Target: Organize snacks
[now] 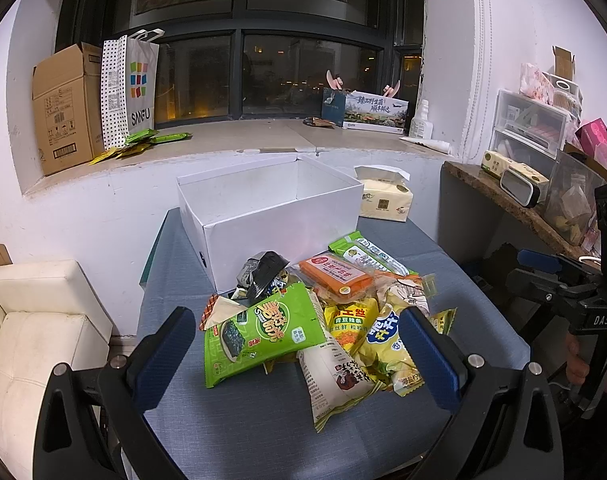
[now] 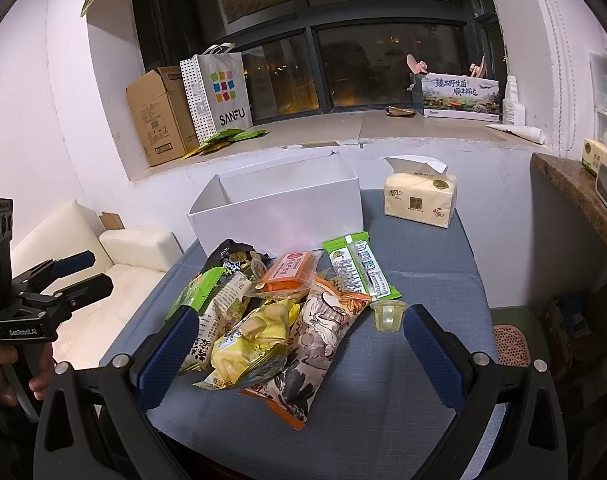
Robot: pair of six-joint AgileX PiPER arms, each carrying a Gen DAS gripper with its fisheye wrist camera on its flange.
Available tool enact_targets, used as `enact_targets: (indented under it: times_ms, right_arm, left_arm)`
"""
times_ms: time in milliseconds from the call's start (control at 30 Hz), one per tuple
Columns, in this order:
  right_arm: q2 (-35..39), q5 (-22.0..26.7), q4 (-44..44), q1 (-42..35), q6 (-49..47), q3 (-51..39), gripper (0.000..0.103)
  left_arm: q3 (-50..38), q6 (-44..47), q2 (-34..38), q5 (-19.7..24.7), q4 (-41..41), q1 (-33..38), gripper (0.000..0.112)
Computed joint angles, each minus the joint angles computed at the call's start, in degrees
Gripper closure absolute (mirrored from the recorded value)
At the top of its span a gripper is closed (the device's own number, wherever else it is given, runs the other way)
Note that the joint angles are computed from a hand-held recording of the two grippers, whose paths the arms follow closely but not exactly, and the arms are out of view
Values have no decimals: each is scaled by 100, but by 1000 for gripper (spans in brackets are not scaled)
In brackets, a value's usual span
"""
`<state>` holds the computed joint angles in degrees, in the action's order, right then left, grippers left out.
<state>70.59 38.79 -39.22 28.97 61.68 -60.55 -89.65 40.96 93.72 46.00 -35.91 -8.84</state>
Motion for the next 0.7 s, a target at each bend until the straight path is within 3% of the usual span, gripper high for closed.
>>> enact_targets:
  times_ms: [333, 567, 700]
  right_arm:
    - [100, -177, 365, -349, -513, -78, 0]
    - [1158, -261, 1920, -1520, -2731, -1073, 0]
    - [2268, 69, 3352, -2297, -4409, -2232, 0]
  left_arm:
    - [-28, 79, 28, 61, -133, 71, 9]
    - [10, 258, 71, 137, -299, 195, 9]
    - [-2, 291, 150, 178, -364, 272, 9]
